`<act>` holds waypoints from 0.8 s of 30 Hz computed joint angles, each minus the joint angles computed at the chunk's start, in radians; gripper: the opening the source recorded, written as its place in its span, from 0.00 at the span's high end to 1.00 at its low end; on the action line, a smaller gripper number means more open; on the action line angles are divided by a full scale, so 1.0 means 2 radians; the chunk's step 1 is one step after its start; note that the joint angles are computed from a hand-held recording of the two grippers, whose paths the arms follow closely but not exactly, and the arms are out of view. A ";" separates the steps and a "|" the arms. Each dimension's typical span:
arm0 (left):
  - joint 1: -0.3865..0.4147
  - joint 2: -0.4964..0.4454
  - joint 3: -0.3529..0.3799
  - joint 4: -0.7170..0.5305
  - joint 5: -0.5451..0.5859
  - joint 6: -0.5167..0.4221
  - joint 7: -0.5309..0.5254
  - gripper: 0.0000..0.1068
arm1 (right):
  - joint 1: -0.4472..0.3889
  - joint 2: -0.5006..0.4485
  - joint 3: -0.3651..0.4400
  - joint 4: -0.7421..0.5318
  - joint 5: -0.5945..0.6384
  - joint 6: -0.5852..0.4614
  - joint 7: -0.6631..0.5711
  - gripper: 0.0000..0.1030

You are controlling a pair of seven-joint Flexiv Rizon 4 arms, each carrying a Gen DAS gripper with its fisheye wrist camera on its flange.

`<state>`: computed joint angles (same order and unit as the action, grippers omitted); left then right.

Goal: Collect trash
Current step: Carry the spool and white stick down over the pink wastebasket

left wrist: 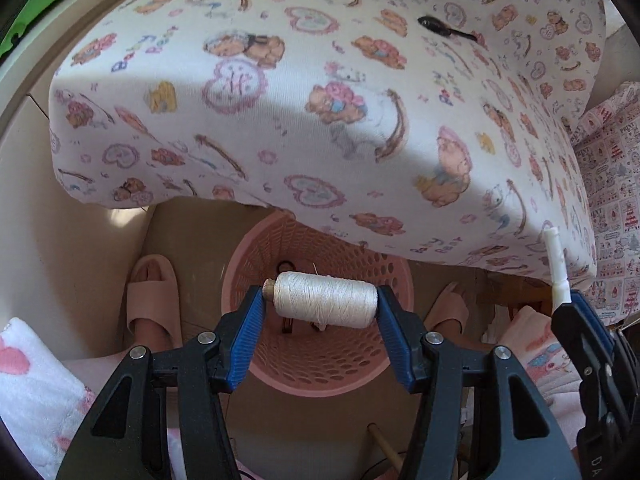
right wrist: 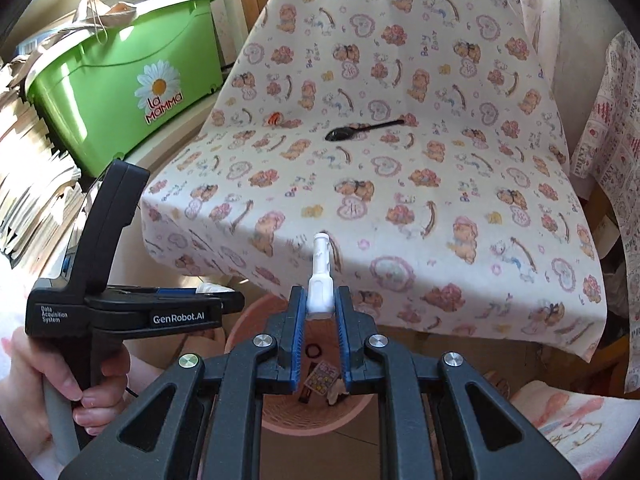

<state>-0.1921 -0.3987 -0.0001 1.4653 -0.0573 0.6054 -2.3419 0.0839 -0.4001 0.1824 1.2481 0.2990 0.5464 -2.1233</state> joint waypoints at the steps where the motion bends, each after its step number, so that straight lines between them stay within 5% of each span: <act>1: 0.001 -0.003 -0.002 -0.001 -0.003 -0.006 0.004 0.49 | 0.007 -0.003 -0.006 0.004 -0.017 -0.004 0.007 0.84; 10: 0.001 -0.042 -0.010 -0.019 -0.027 -0.055 0.020 0.49 | 0.026 -0.045 -0.021 0.014 -0.078 -0.031 0.072 0.84; 20: 0.029 -0.061 -0.024 0.033 -0.117 -0.022 0.028 0.49 | 0.049 -0.066 -0.023 0.066 -0.150 0.010 0.084 0.84; 24: 0.025 -0.074 -0.018 0.028 -0.108 -0.027 0.025 0.49 | 0.051 -0.075 -0.020 0.073 -0.157 0.016 0.090 0.84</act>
